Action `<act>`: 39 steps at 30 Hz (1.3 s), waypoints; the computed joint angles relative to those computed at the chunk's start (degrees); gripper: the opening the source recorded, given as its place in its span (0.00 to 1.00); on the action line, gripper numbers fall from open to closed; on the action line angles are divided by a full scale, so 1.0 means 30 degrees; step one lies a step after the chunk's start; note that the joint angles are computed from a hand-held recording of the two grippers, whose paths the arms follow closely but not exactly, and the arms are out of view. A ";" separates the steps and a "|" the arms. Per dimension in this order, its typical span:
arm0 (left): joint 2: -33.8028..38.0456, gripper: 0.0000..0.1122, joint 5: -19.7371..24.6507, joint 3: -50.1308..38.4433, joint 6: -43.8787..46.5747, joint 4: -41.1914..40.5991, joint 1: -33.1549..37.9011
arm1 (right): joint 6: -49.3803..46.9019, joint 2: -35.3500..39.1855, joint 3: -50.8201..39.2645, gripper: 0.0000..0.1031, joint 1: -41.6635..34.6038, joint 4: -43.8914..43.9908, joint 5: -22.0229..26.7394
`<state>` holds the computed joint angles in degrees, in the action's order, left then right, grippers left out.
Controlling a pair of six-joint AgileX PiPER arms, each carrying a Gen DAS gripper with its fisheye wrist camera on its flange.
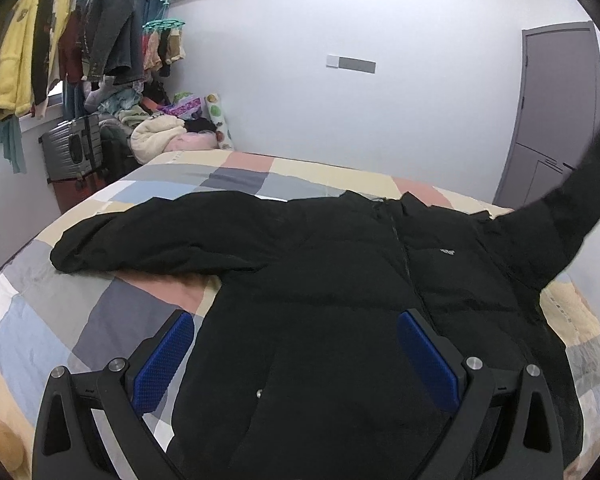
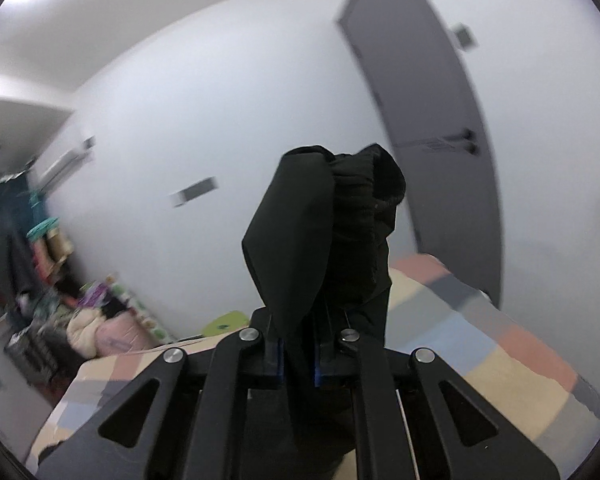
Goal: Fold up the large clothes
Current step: 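Carry the held sleeve across the jacket body and lower it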
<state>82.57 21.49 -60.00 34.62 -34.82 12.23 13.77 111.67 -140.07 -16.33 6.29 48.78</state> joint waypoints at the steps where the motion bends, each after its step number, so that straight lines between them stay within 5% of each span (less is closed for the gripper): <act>1: -0.0087 0.91 0.0183 0.0144 0.0688 -0.0638 0.0233 | 0.0343 -0.0044 -0.0285 0.09 0.1121 -0.0666 0.0048; 15: -0.0044 0.91 0.1898 0.1011 0.7962 -0.7334 0.3501 | 0.1956 0.2790 0.1079 0.10 1.0889 -0.4460 -0.3202; 19: 0.0165 0.91 0.2048 0.0977 0.8930 -0.8174 0.4271 | 0.2601 0.4985 0.0259 0.10 1.2707 -0.4544 -0.3574; 28: 0.1428 0.91 0.2822 0.0520 0.9927 -0.9147 0.5836 | 0.2494 0.7409 0.3937 0.09 1.4743 -0.4136 -0.6289; 39: 0.2842 0.91 0.2539 0.0223 1.0026 -0.8810 0.5467 | 0.0322 1.1219 0.1563 0.09 1.4308 -0.1881 -0.3933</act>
<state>91.10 29.11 -59.33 64.70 -61.25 28.64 14.74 145.32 -135.38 26.59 0.65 36.98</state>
